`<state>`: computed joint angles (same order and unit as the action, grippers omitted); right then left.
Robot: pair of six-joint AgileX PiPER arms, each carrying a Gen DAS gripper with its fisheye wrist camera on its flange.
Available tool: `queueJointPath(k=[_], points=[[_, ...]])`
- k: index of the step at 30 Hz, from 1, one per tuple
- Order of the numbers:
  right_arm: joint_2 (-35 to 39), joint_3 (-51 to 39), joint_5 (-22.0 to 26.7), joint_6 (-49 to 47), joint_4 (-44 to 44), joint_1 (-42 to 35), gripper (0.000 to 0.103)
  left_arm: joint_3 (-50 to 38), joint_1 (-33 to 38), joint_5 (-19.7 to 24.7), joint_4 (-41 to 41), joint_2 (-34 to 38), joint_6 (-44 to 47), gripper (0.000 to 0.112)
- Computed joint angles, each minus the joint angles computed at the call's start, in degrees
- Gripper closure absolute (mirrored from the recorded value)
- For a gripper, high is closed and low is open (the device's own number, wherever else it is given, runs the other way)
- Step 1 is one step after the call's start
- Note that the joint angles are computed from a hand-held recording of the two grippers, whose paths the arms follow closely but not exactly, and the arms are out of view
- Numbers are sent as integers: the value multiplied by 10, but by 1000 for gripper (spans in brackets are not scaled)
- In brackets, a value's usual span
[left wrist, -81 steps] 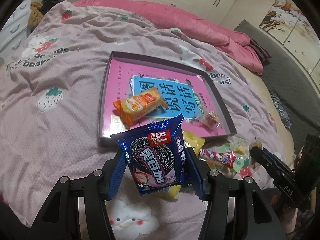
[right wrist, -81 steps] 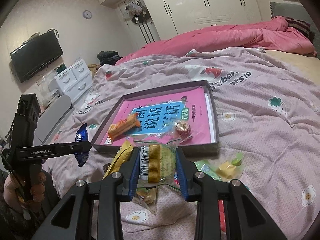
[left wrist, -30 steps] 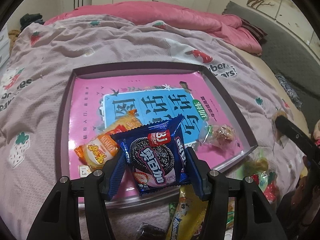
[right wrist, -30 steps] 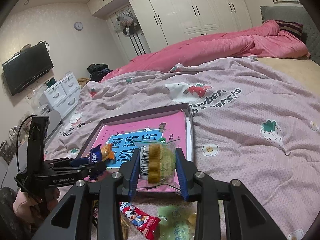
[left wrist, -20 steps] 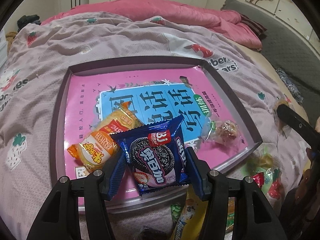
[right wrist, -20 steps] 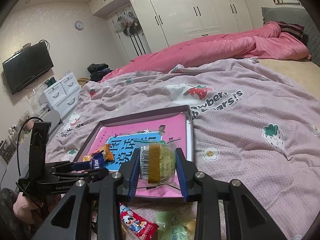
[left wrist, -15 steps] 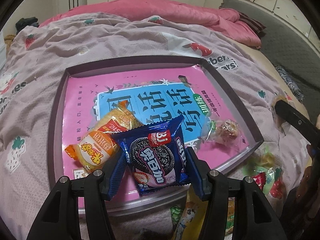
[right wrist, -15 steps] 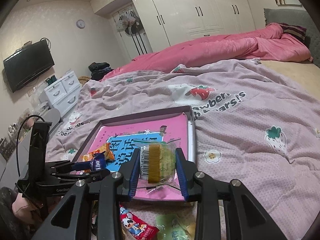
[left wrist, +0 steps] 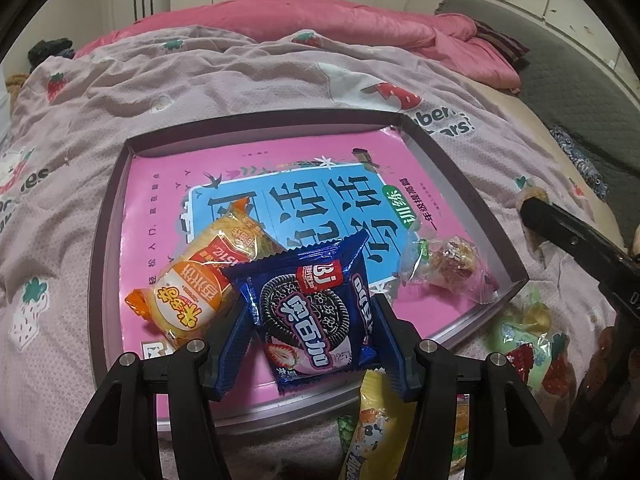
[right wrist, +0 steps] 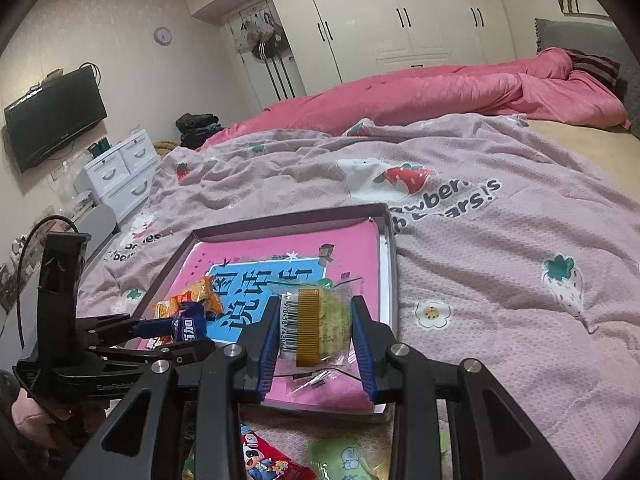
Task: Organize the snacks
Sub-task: 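Lower the blue biscuit pack onto the workbook with the left tool while the right tool lowers the bread pack, then open both tools to release the biscuit pack and bread pack on the workbook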
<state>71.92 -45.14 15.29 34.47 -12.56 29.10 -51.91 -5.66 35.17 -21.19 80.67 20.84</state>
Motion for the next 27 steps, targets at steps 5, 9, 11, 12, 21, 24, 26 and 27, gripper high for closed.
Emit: queueJointPath(k=[5, 9, 11, 12, 21, 24, 26, 27], points=[[16, -6, 1, -9, 7, 2, 69, 3, -1, -6, 4, 0, 1, 52], [28, -8, 0, -18, 17, -2, 69, 4, -7, -13, 22, 0, -11, 52], [33, -8, 0, -33, 33, -5, 69, 4, -7, -14, 24, 0, -12, 52], [36, -9, 0, -43, 43, -7, 69, 4, -8, -15, 27, 0, -14, 52], [42, -3, -3, -54, 57, -13, 69, 4, 1, -13, 22, 12, -11, 53], [46, -4, -3, -65, 67, -15, 69, 4, 2, -16, 19, 12, -7, 53], [49, -5, -1, -63, 64, -14, 69, 4, 3, -15, 16, 14, -5, 53], [51, -6, 0, -62, 64, -13, 69, 4, 5, -15, 10, 14, 0, 53]])
